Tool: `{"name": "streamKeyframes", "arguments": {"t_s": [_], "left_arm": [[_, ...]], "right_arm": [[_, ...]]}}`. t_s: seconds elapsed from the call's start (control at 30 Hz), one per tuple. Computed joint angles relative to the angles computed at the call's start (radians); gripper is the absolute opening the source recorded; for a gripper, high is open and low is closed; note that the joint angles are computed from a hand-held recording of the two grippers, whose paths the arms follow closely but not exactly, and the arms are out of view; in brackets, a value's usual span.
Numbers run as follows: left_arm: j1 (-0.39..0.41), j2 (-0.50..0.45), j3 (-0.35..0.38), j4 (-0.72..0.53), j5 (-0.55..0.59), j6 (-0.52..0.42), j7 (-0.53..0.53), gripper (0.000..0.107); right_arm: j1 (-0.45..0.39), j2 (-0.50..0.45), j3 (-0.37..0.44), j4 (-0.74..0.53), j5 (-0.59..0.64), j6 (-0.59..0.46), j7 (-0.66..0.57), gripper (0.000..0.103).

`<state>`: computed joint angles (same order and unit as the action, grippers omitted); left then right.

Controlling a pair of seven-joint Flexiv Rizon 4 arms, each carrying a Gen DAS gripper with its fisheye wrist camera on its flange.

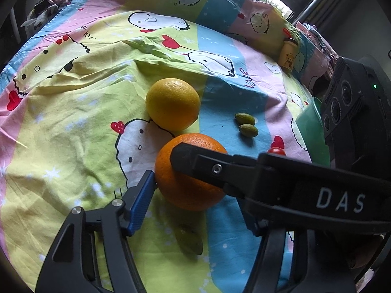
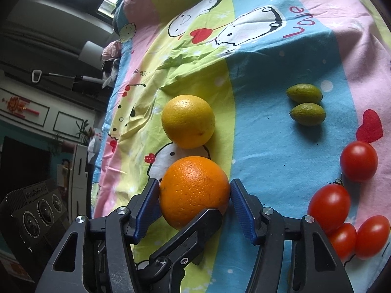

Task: Organize fruits
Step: 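Close the right gripper on the orange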

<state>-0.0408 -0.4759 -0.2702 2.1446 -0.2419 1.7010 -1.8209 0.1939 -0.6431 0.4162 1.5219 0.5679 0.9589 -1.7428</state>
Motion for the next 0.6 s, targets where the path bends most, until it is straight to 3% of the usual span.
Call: {"name": "streamKeyframes", "arguments": {"t_s": [0.6], "left_arm": [[-0.055, 0.018, 0.057, 0.012, 0.023, 0.057, -0.027, 0.063]], "right_arm": [[0.005, 0.027, 0.010, 0.028, 0.003, 0.052, -0.033, 0.062]]}}
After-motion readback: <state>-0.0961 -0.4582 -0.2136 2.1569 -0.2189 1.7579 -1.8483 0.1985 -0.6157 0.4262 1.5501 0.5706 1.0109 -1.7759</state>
